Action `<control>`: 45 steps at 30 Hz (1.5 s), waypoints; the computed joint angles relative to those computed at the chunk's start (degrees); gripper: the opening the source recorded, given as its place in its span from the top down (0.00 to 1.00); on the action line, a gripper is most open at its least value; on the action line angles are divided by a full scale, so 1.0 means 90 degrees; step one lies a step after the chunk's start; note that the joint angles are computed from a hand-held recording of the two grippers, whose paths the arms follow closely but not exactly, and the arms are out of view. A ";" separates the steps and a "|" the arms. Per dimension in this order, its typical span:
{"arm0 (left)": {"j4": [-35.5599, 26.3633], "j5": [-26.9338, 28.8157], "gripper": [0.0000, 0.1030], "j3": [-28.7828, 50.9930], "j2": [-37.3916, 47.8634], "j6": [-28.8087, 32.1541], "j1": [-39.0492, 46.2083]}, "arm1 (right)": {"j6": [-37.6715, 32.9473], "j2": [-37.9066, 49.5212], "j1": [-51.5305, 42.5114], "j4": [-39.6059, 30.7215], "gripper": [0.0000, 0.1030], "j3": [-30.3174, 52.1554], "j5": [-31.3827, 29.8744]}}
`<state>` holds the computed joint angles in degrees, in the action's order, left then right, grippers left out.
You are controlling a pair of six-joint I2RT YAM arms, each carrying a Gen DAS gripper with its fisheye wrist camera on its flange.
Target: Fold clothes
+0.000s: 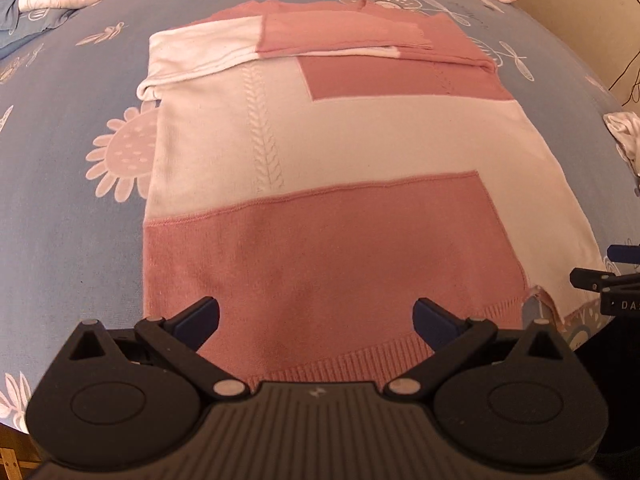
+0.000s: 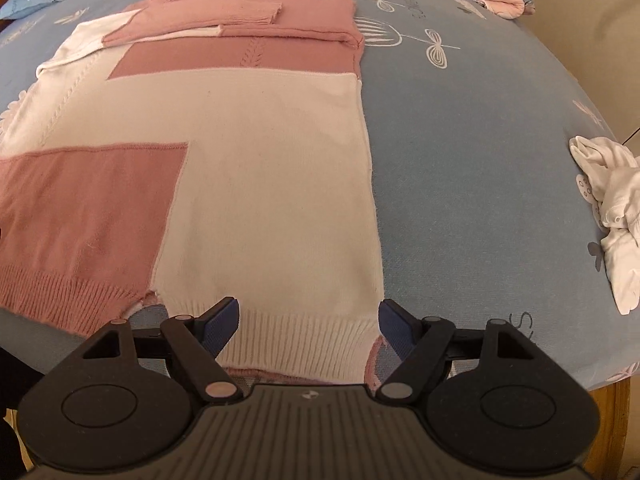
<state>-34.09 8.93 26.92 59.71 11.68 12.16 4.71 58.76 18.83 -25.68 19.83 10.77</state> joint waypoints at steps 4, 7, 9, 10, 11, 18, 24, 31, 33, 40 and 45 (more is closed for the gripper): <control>-0.0207 -0.0257 0.01 0.0157 0.0309 -0.0145 -0.0043 | 0.0086 0.0269 0.0333 -0.0032 0.20 0.0112 0.0306; -0.0277 -0.0236 0.01 0.0202 0.0276 -0.0058 0.0018 | 0.0025 0.0137 0.0276 -0.0215 0.20 0.0209 0.0227; -0.0362 -0.0199 0.01 0.0339 0.0461 -0.0065 0.0091 | 0.0000 0.0095 0.0077 -0.0395 0.10 0.0327 0.0071; -0.0386 -0.0194 0.01 0.0411 0.0612 -0.0063 0.0141 | -0.0070 0.0122 -0.0070 -0.0503 0.08 0.0399 -0.0109; -0.0412 -0.0190 0.01 0.0484 0.0763 -0.0062 0.0189 | -0.0190 0.0140 -0.0194 -0.0574 0.07 0.0447 -0.0270; -0.0271 -0.0511 0.01 0.0726 0.1493 -0.0216 0.0289 | -0.0303 0.0624 -0.0682 -0.0415 0.04 0.0620 -0.0272; -0.0156 -0.0829 0.01 0.0645 0.1568 -0.0184 0.0119 | -0.0392 0.1418 -0.0449 -0.0601 0.04 0.0986 -0.0704; 0.0101 -0.0995 0.00 0.0416 0.1714 -0.0066 0.0133 | 0.0274 0.2082 0.0506 -0.0120 0.00 0.0917 -0.0324; -0.0034 -0.0881 0.00 0.0463 0.1668 0.0045 0.0289 | 0.0359 0.2016 0.0665 -0.0187 0.00 0.0874 -0.0341; -0.0530 -0.0793 0.00 0.0574 0.0911 0.0672 0.1038 | 0.0973 0.1009 0.1383 -0.0747 0.00 0.1160 -0.0549; -0.0269 -0.1102 0.01 0.0430 0.1208 0.1151 0.1734 | 0.1304 0.2107 0.2368 -0.0177 0.00 0.1459 -0.0444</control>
<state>-36.51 -0.99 30.79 70.58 22.03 27.76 16.45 77.73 40.13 -27.28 32.96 6.78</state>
